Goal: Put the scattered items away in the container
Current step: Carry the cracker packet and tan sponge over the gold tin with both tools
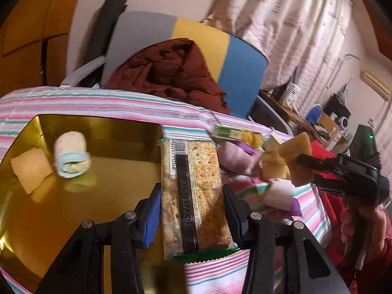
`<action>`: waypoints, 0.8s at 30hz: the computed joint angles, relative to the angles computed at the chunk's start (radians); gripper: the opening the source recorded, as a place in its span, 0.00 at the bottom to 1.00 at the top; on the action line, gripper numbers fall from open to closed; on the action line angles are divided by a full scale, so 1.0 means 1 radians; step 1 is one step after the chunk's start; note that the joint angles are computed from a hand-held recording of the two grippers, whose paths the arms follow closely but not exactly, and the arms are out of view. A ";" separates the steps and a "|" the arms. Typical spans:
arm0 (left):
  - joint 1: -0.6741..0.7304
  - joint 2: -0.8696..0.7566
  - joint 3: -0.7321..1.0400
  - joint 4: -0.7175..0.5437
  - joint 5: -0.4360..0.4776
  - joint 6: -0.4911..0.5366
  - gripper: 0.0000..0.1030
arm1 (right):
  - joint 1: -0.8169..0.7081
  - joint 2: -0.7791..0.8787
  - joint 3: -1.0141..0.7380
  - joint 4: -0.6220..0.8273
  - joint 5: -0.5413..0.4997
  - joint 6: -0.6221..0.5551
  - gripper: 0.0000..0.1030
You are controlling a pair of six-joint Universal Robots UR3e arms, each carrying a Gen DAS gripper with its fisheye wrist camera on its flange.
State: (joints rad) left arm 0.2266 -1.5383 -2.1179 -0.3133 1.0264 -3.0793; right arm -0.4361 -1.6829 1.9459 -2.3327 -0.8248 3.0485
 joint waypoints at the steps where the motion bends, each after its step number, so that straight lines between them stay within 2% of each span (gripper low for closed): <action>1: 0.029 -0.001 0.001 -0.014 -0.010 0.010 0.46 | 0.045 0.028 -0.030 -0.006 0.005 0.019 0.57; 5: 0.104 -0.014 0.016 -0.072 -0.011 0.051 0.46 | 0.227 0.148 -0.167 -0.048 -0.024 0.090 0.57; 10: 0.178 -0.068 0.079 -0.214 -0.013 0.122 0.46 | 0.424 0.324 -0.383 -0.058 -0.085 0.167 0.57; 13: 0.197 -0.117 0.127 -0.261 0.013 0.147 0.46 | 0.534 0.472 -0.576 -0.012 -0.133 0.208 0.57; 17: 0.201 -0.173 0.180 -0.292 0.061 0.157 0.46 | 0.652 0.679 -0.869 0.078 -0.259 0.240 0.57; 20: 0.210 -0.220 0.247 -0.372 0.059 0.179 0.46 | 0.717 0.809 -1.057 0.146 -0.345 0.263 0.57; 24: 0.180 -0.293 0.363 -0.467 0.126 0.184 0.46 | 0.771 1.000 -1.365 0.279 -0.420 0.294 0.58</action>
State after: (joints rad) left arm 0.4064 -1.8315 -1.7545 -0.7799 1.1527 -2.8958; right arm 0.3352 -0.6829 0.5812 -2.0534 -1.2448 3.3425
